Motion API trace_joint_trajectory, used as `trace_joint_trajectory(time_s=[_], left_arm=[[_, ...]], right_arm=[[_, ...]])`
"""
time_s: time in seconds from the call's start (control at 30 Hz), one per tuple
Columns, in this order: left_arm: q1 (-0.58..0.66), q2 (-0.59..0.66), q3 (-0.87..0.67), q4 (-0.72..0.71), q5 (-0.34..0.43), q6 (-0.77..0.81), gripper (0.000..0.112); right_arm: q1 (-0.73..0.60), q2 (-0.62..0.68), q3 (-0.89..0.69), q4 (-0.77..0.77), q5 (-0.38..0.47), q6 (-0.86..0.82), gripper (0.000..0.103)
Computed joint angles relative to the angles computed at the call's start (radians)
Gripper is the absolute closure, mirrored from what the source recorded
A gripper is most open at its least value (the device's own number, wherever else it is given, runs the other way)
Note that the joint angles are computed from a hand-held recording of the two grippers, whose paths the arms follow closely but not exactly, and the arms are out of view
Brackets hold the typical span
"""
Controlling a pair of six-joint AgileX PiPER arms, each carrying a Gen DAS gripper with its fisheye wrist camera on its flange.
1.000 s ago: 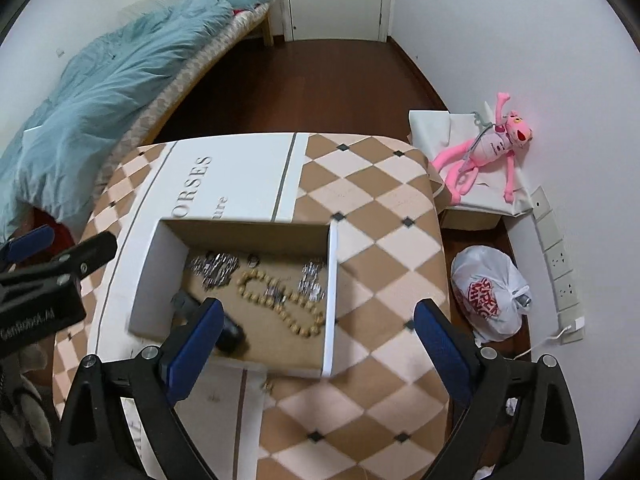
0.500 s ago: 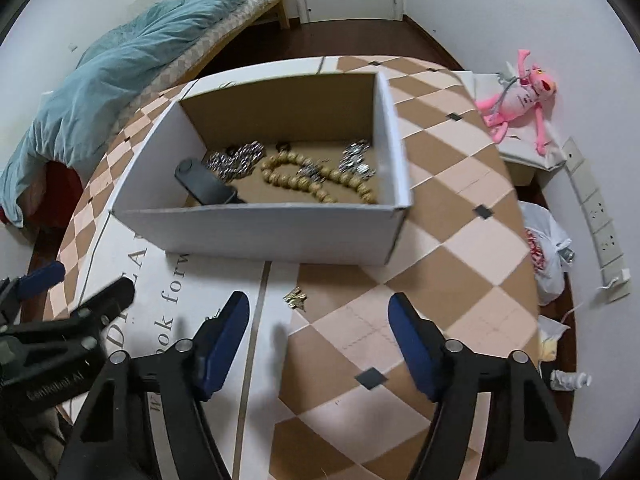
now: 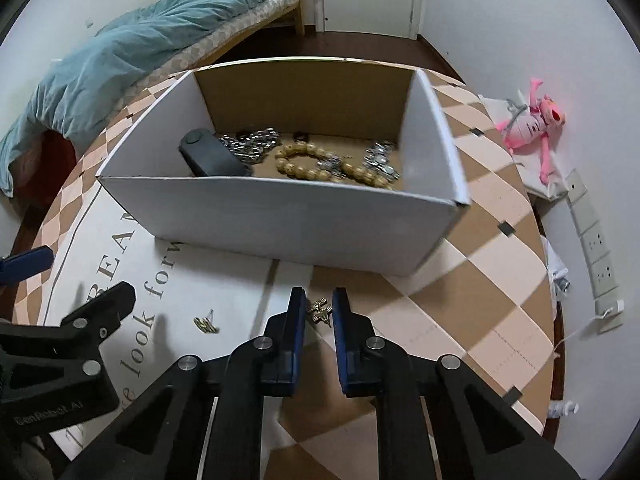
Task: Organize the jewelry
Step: 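Pinch a small gold earring with the right gripper while the left gripper pinches another earring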
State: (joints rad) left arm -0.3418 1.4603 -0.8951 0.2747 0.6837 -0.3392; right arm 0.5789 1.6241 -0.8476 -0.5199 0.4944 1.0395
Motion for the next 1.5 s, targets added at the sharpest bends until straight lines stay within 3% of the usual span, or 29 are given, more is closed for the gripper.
trace_joint_trajectory(time_s=[0.3,0.37,0.53,0.6,0.67,0.83,0.97,1.23,1.5], left_arm=[[-0.137,-0.007,0.023,-0.066,-0.040,-0.036,0.012],[-0.160,0.003,0.021,-0.059,-0.047,-0.052,0.026],[-0.197,0.032,0.013,-0.037,-0.054,-0.095,0.043],[-0.200,0.037,0.013,-0.042,-0.058,-0.092,0.057],[-0.197,0.045,0.011,-0.063,-0.060,-0.071,0.079],[-0.198,0.042,0.019,-0.096,-0.087,-0.036,0.101],[-0.200,0.043,0.022,-0.102,-0.106,-0.029,0.106],[-0.180,0.011,0.041,-0.153,-0.125,0.023,0.106],[-0.145,-0.096,0.014,-0.256,-0.074,0.140,0.106]], right_arm=[[-0.110,-0.218,0.163,0.091,-0.001,-0.025,0.089],[-0.118,-0.242,0.183,0.094,0.003,-0.019,0.089],[-0.143,-0.278,0.224,0.103,0.000,-0.021,0.089],[-0.151,-0.290,0.235,0.111,-0.001,-0.029,0.089],[-0.153,-0.291,0.236,0.108,0.002,-0.024,0.089],[-0.168,-0.294,0.238,0.116,-0.001,-0.034,0.089],[-0.169,-0.297,0.237,0.124,-0.001,-0.040,0.089],[-0.146,-0.326,0.237,0.118,0.017,-0.022,0.089],[-0.118,-0.402,0.203,0.154,0.056,-0.053,0.089]])
